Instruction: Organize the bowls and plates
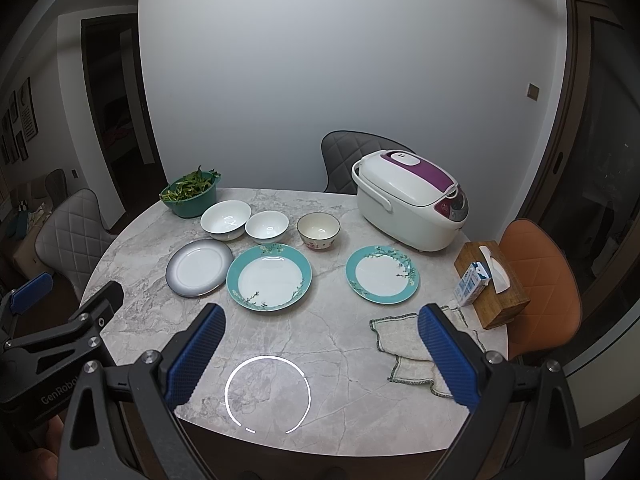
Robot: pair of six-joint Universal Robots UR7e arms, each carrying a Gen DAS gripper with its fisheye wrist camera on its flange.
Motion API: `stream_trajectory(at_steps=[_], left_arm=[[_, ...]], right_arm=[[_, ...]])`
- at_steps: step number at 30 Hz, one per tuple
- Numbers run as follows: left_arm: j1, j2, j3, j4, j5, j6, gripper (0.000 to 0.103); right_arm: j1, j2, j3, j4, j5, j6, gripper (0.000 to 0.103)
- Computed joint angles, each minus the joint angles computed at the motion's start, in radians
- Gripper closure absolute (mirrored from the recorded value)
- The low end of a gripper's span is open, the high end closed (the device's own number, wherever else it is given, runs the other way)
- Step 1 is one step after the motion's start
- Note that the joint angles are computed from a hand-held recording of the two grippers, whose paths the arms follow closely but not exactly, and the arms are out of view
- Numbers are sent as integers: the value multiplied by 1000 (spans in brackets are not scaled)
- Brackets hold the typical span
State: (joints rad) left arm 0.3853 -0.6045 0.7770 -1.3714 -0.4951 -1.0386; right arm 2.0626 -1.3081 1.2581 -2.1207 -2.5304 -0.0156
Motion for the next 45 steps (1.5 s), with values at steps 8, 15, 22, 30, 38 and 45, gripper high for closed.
stream_trajectory(at_steps=[8,15,22,30,38,45], left_arm=[[1,1,-1,-4,0,4,0],[1,-2,4,-7,-1,4,1],[1,-3,7,-9,-1,5,0],[1,-4,10,-10,-1,4,0],[1,-5,12,-10,-1,3,0],[2,-8,19,-16,-3,6,0]], right_arm=[[-1,4,-4,2,0,1,4],[-2,6,-4,2,1,1,4],[-3,6,-3,0,1,1,4],[-4,8,-3,0,1,1,4],[-6,9,-5,-2,2,-2,4],[-8,11,-7,1,2,-1,4]])
